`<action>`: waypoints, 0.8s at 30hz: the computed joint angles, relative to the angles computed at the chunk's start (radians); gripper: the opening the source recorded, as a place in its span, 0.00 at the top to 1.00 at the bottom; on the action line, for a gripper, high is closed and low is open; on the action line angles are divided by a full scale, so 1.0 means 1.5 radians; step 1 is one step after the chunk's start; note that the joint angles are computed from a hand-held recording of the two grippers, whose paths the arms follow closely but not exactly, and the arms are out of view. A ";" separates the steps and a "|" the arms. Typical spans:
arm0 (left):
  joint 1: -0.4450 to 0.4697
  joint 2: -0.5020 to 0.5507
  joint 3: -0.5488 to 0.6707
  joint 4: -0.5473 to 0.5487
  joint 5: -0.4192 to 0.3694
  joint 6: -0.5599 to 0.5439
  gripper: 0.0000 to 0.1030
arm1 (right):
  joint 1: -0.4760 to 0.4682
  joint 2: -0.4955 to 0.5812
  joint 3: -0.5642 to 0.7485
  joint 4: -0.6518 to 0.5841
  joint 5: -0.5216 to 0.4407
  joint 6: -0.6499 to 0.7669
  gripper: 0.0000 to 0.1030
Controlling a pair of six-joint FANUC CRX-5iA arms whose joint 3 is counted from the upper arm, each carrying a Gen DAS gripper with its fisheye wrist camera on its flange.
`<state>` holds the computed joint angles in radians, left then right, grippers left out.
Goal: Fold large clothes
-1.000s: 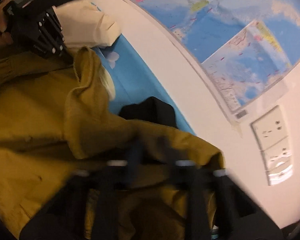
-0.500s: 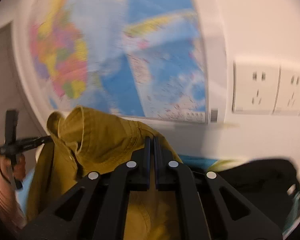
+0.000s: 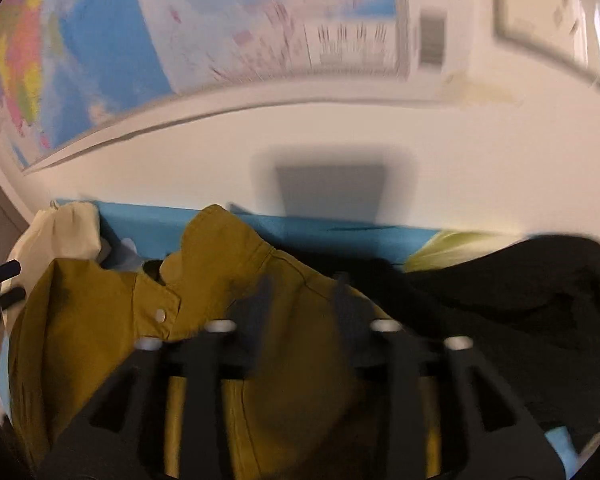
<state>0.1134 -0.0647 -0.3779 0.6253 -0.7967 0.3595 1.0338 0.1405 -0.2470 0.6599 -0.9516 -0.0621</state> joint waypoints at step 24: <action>0.047 -0.070 -0.055 0.039 0.062 0.012 0.98 | 0.256 -0.225 -0.067 0.012 -0.443 -0.070 0.95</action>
<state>0.1834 -0.1697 -0.4600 0.6842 -0.7041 0.3779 1.4172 -0.1968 -0.3482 0.6774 -1.6163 -0.1672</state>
